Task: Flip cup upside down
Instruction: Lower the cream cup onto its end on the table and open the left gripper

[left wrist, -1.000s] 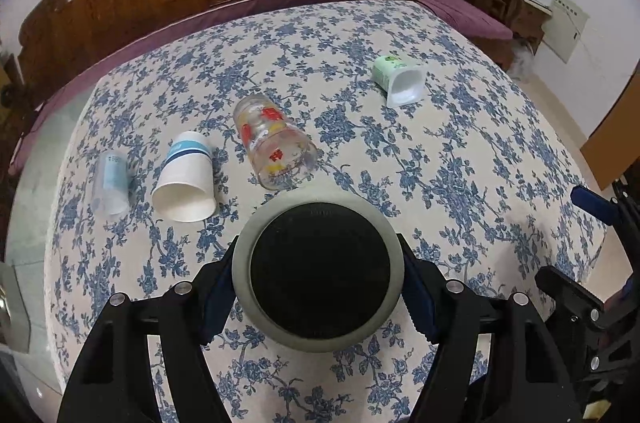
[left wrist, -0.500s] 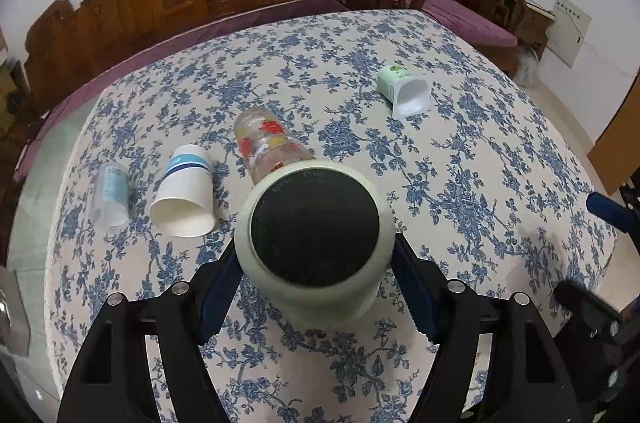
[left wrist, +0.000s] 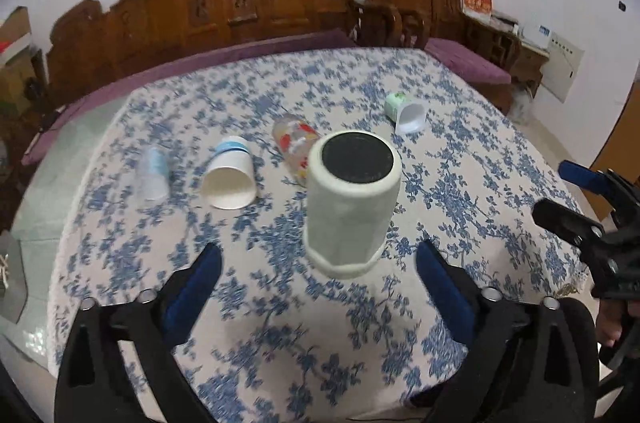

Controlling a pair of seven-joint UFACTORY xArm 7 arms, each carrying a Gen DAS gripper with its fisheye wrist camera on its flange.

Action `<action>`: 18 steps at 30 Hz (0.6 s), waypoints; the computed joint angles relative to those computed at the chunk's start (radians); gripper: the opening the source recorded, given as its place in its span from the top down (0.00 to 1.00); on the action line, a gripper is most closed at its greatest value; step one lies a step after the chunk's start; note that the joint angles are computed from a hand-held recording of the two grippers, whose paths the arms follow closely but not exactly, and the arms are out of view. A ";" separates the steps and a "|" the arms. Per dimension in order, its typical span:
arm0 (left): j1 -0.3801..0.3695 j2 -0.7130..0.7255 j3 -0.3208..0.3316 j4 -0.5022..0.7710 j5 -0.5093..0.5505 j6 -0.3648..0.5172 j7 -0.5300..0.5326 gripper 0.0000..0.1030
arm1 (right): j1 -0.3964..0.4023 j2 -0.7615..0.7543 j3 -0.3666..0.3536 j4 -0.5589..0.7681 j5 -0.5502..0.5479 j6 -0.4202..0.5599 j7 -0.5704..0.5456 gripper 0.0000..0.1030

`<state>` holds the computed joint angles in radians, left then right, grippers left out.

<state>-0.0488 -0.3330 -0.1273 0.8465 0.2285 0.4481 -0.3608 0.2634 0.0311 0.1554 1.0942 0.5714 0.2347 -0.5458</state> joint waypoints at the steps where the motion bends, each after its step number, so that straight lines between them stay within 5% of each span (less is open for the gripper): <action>1: 0.002 -0.023 0.000 -0.016 0.003 -0.004 -0.005 0.08 | 0.003 -0.008 0.002 -0.006 -0.001 -0.006 0.008 0.03; 13: 0.078 -0.377 -0.051 -0.208 0.009 -0.002 -0.094 0.08 | 0.107 -0.207 -0.010 -0.178 -0.092 -0.167 0.198 0.03; 16: 0.111 -0.452 -0.075 -0.239 0.021 0.000 -0.122 0.08 | 0.240 -0.278 -0.103 -0.230 -0.010 -0.204 0.148 0.03; 18: 0.126 -0.499 -0.086 -0.253 0.027 0.009 -0.134 0.08 | 0.255 -0.318 -0.104 -0.264 -0.036 -0.225 0.178 0.03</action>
<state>0.0770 -0.8317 -0.2135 0.5936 0.2554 0.4576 -0.4945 0.5185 -0.2867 0.0517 0.8301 0.5350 0.0097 -0.3675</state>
